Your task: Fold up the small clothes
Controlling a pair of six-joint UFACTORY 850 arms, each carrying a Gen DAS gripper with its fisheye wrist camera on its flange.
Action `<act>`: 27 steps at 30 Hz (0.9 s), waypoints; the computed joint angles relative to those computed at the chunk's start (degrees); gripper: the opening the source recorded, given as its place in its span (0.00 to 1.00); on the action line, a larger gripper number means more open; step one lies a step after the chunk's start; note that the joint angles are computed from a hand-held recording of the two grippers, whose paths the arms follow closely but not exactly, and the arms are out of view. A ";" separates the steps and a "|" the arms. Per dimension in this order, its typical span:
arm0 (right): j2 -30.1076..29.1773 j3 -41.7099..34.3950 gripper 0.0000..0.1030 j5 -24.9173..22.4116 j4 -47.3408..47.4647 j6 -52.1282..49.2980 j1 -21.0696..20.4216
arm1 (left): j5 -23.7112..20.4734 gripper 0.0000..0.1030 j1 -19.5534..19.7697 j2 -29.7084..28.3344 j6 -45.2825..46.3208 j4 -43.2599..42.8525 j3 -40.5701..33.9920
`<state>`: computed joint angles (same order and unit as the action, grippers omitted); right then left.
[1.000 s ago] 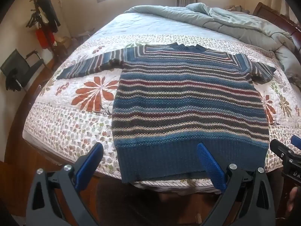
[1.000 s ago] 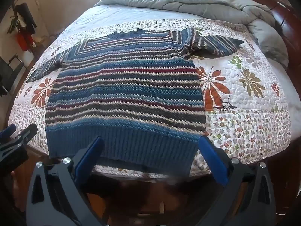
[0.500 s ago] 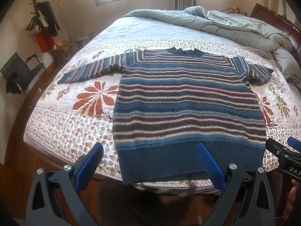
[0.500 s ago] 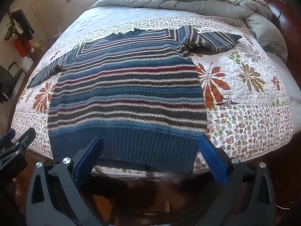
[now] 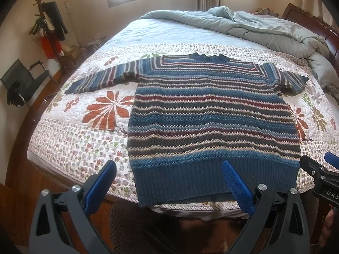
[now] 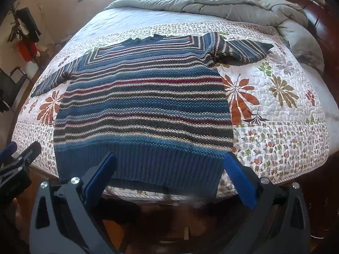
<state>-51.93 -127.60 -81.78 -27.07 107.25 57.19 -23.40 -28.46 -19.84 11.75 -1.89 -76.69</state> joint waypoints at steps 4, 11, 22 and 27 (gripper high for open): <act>-0.61 -0.96 0.98 -1.05 0.20 -0.65 -0.06 | 0.11 0.97 0.00 -0.05 -0.46 0.41 0.03; -0.55 -0.76 0.98 -0.96 0.02 -0.58 0.02 | 0.17 0.97 0.01 -0.03 -0.50 0.63 0.04; 0.13 0.75 0.98 0.26 0.32 -0.30 -0.06 | 0.50 0.97 -0.32 0.12 -1.38 1.62 0.16; 0.68 1.83 0.98 0.96 0.31 -0.04 -0.07 | 0.29 0.97 -0.47 -0.01 -1.71 1.96 -0.01</act>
